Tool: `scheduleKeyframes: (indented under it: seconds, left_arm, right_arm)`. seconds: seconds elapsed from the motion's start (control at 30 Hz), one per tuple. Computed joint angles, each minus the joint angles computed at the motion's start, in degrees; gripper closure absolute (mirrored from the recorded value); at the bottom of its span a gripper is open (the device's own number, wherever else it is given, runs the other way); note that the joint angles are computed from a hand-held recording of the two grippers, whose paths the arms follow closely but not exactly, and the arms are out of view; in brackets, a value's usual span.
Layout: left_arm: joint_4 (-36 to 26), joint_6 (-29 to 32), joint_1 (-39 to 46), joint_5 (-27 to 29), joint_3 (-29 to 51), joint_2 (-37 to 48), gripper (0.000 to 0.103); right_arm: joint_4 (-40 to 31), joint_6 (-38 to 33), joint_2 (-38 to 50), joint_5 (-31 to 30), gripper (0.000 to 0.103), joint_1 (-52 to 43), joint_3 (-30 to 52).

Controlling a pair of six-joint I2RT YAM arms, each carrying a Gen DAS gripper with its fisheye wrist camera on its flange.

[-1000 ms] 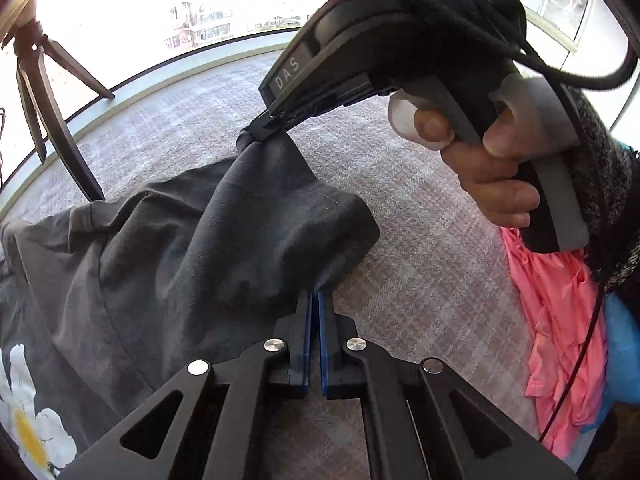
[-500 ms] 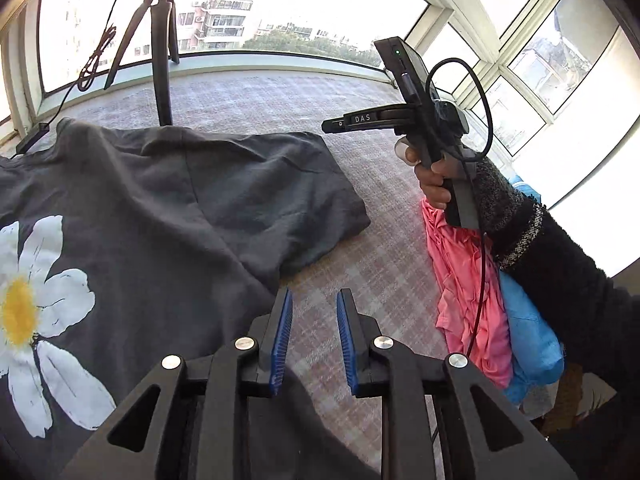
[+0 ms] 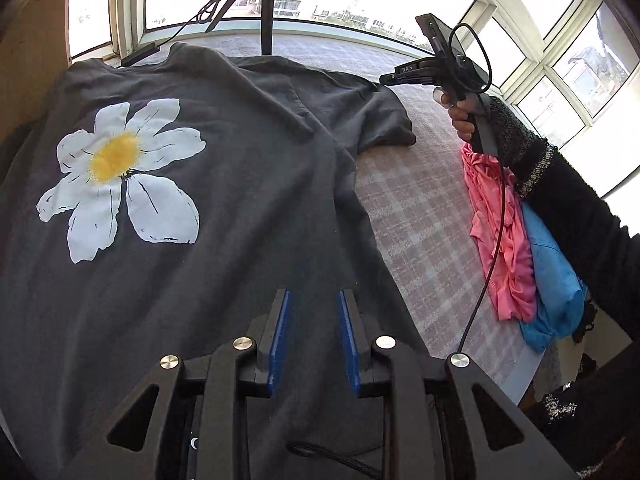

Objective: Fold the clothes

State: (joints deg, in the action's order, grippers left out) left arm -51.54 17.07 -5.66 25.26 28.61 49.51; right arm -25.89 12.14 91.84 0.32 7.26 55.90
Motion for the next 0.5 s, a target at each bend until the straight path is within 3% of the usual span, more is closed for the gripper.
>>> scheduleKeyframes:
  seconds: [0.03,0.1,0.23,0.33,0.5]
  left_arm:
    - [-1.08,1.89,2.55,0.43,-0.06,-0.42,0.081]
    - [-4.94,8.69,11.59,2.25,0.5,-1.12,0.081]
    - [-10.17,26.68,35.51,4.1,3.66,4.28,0.079]
    - [-8.01,34.01,46.69,2.94,5.84,10.57,0.079]
    - [-7.47,40.85,53.55,3.5,6.33,17.12,0.079]
  right_arm:
    - [-1.24,0.58,-1.7,-3.25,0.085,-1.53,-0.31]
    - [-2.03,2.24,-8.03,-7.41,0.078,-2.77,-3.44]
    - [-4.86,6.48,-22.94,-14.78,0.078,1.97,-11.73]
    - [-1.16,17.03,-29.36,-16.86,0.078,15.25,-20.37]
    - [10.61,36.17,-27.43,-10.32,0.078,42.63,-27.46]
